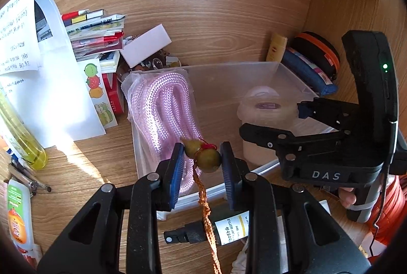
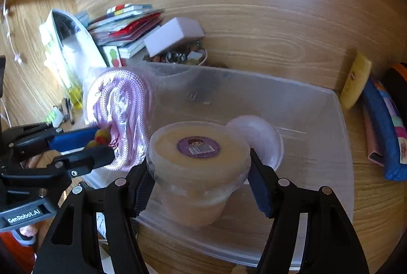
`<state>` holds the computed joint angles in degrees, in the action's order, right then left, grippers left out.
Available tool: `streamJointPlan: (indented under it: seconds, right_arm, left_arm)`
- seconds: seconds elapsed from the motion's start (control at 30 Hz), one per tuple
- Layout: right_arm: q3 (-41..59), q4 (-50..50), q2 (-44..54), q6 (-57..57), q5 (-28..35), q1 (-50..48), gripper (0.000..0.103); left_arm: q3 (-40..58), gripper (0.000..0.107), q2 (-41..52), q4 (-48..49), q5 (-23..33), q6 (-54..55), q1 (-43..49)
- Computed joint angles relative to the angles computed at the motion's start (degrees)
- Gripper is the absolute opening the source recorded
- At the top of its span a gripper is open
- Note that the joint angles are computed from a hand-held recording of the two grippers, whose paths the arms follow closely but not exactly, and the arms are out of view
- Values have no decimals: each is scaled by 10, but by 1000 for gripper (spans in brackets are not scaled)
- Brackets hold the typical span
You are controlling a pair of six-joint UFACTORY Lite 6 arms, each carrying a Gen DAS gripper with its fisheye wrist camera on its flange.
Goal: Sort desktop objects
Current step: 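Lift and carry the tan jar and gourd ornament over the clear box, then open the right gripper to drop the jar while the left releases the gourd into the box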
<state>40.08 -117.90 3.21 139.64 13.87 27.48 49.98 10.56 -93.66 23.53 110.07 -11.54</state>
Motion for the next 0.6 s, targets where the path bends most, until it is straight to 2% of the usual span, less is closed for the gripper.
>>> streamJointPlan:
  seconds: [0.2, 0.3, 0.33, 0.4, 0.5, 0.6]
  right_arm:
    - [0, -21, -1, 20, -17, -4, 64]
    - [-1, -56, -5, 56, -36, -14, 66]
    - [-4, -40, -10, 35, -37, -10, 66]
    - [-7, 45, -16, -51, -17, 9, 66]
    - [-13, 90, -25, -104, 24, 41, 72]
    - [-15, 132, -29, -148, 65, 71, 74]
  left_arm:
    - [2, 30, 3, -7, -2, 7, 1]
    - [-1, 35, 0, -15, 1, 17, 4]
    - [-3, 43, -1, -18, 2, 21, 4]
    - [-7, 48, -5, -26, 5, 30, 4]
    - [-18, 50, -15, -45, 1, 51, 3]
    - [-23, 55, -20, -48, 7, 55, 6]
